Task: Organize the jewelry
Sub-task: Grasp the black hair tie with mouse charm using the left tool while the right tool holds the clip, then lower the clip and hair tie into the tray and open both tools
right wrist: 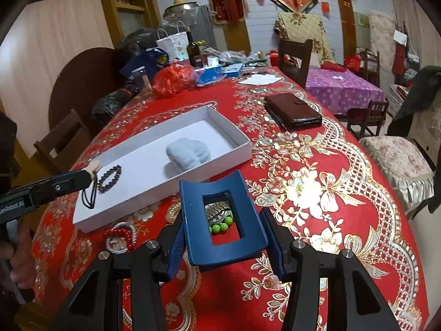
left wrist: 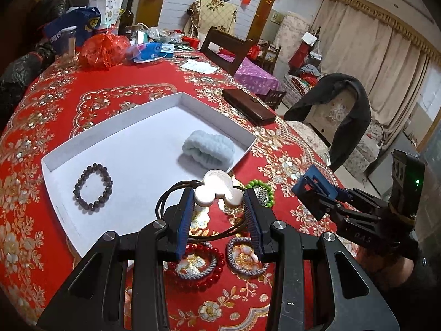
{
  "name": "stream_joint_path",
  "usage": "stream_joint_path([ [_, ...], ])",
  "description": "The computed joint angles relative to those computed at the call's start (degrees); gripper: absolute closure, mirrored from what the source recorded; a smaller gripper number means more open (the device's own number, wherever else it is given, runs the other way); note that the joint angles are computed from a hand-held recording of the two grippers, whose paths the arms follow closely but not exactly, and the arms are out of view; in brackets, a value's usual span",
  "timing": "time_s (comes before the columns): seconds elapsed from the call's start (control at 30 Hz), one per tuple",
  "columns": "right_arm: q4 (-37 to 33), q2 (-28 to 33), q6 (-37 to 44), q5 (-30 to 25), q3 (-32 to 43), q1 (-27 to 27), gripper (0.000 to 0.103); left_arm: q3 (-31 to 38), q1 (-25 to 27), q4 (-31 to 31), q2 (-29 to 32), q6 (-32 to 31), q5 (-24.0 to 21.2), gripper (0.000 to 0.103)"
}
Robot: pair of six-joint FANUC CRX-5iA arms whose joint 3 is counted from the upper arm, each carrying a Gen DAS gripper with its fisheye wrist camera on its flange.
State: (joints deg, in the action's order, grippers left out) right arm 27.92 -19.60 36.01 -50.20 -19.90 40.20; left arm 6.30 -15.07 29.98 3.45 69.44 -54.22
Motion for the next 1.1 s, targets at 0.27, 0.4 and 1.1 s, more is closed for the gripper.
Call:
stream_joint_path([
  [0.27,-0.72,0.25,1.04,0.25,0.53,0.47,0.054,1.73,1.7,0.44,2.63,-1.32,0.93,0.068],
  [0.4,-4.15,1.61,3.24,2.8,2.88,-0.52,0.054,6.78,2.48,-1.91,6.69,0.67,0.1,0.068],
  [1.1,-28.68,24.21,36.02,0.11,27.17,-5.6,0.054,31.48,1.92,-17.66,23.82,15.51,-11.24,0.068],
])
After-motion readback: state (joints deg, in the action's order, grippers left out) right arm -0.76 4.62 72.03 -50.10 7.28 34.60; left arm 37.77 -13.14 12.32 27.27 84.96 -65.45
